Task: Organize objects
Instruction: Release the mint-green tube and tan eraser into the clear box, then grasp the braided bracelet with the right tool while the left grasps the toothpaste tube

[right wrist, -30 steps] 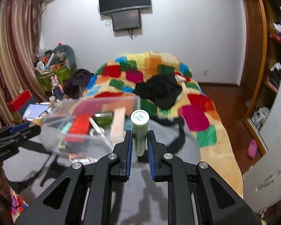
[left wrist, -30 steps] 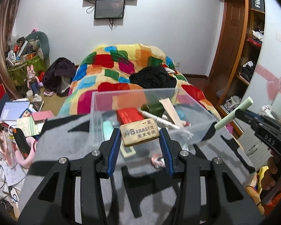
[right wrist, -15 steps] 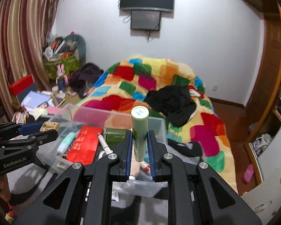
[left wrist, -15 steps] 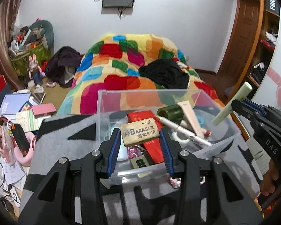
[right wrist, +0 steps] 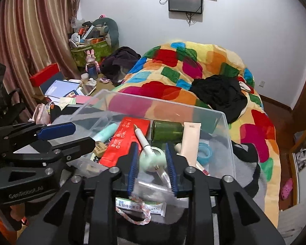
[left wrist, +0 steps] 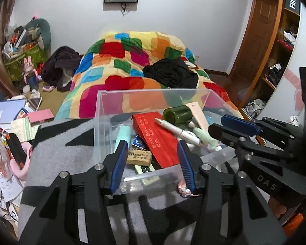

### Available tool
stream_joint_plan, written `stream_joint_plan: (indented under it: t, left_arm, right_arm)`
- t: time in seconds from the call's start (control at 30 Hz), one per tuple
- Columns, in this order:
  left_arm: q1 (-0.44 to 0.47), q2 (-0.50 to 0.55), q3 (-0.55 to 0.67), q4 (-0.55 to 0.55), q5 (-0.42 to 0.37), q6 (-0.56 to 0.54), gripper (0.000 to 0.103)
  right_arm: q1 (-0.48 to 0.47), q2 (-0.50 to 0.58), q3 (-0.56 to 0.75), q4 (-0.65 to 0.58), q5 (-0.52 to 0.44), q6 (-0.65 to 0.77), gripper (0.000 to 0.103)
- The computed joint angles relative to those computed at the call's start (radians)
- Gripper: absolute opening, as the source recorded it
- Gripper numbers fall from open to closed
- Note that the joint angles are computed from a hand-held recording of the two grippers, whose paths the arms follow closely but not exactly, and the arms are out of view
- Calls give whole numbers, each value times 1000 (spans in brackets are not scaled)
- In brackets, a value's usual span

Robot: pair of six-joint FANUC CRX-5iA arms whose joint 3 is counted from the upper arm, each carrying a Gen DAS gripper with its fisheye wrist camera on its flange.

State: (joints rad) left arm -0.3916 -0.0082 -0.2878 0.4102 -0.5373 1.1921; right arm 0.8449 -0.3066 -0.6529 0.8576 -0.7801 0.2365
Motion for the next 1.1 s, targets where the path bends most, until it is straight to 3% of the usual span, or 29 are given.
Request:
stream_joint_plan:
  t: [0.3,0.57,0.73,0.93,0.97,1.07,1.1]
  left_arm:
    - [-7,-81,-55,6,35,-31,62]
    - [-6,-101,-92,-7,-10,-46,62]
    - [-9,-84,-103,-28,-35,-29,62]
    - [0,-68,-112,-40,-73,-20,62]
    - [3,-64,-112,-38,-79,-24,62]
    - [6,-61,-118,-34,-87,-32,62]
    - [6,-59,-117,-35,-89,-33,62]
  right_arm:
    - [37,-87,-41,5,-14,-14,44]
    - [79,-177,-105,-10,-60,-41,44]
    - [78,-171,-118,-102,-30,-5,44]
    - [33,-101,-81,-298,49,139,44]
    - [24,-81,-69,-320,52,153,42]
    - [12,-50,-51,-352,51,182,25]
    - [12,-44,-46,-365,48,200,11]
